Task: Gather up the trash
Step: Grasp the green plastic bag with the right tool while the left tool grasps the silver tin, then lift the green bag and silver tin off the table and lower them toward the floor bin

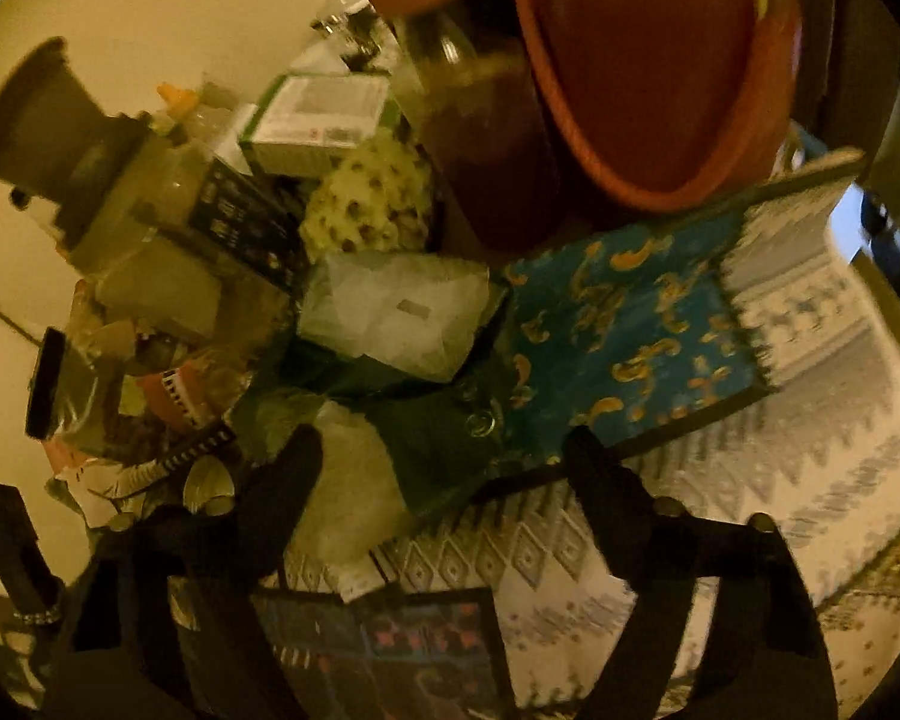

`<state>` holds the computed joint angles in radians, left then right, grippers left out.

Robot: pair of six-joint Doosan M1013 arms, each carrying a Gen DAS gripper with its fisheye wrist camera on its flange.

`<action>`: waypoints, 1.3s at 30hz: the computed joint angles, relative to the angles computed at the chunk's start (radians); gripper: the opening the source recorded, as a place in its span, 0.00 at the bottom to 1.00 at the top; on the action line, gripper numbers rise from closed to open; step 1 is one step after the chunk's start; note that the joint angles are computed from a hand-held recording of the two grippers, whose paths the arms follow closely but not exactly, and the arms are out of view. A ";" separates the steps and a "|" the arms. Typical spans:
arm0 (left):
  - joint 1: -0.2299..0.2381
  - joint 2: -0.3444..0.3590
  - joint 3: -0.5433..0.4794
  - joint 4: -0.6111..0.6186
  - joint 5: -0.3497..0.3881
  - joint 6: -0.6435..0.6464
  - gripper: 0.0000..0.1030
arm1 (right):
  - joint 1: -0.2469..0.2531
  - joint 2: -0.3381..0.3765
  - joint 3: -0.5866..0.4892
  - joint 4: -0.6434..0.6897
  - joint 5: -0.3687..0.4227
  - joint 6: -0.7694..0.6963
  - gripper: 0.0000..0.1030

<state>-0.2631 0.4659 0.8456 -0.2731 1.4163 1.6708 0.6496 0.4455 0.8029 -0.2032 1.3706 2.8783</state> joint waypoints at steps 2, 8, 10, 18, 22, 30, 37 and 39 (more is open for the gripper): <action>-0.002 0.006 -0.001 0.004 0.004 -0.003 0.19 | -0.003 0.000 0.011 0.010 -0.016 0.011 0.66; -0.008 0.008 0.013 0.033 -0.007 -0.052 0.03 | -0.002 0.006 0.015 0.014 -0.032 -0.014 0.34; -0.007 0.009 0.010 0.021 0.008 -0.047 0.02 | 0.001 0.007 0.011 0.010 -0.027 -0.019 0.24; -0.024 -0.055 0.058 0.036 -0.022 -0.033 0.01 | 0.036 0.004 -0.023 -0.068 0.032 -0.072 0.11; -0.031 -0.097 0.077 0.024 -0.049 -0.053 0.01 | 0.057 -0.027 -0.012 -0.110 0.040 -0.073 0.10; -0.077 -0.208 0.121 0.050 -0.148 -0.108 0.01 | 0.124 -0.088 -0.022 -0.293 0.106 -0.129 0.10; -0.132 -0.326 0.165 0.122 -0.246 -0.212 0.01 | 0.206 -0.163 0.000 -0.473 0.111 -0.181 0.10; -0.144 -0.360 0.182 0.141 -0.267 -0.237 0.01 | 0.224 -0.181 0.004 -0.511 0.105 -0.192 0.10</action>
<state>-0.4075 0.1057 1.0272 -0.1320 1.1498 1.4340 0.8731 0.2649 0.8064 -0.7139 1.4757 2.6864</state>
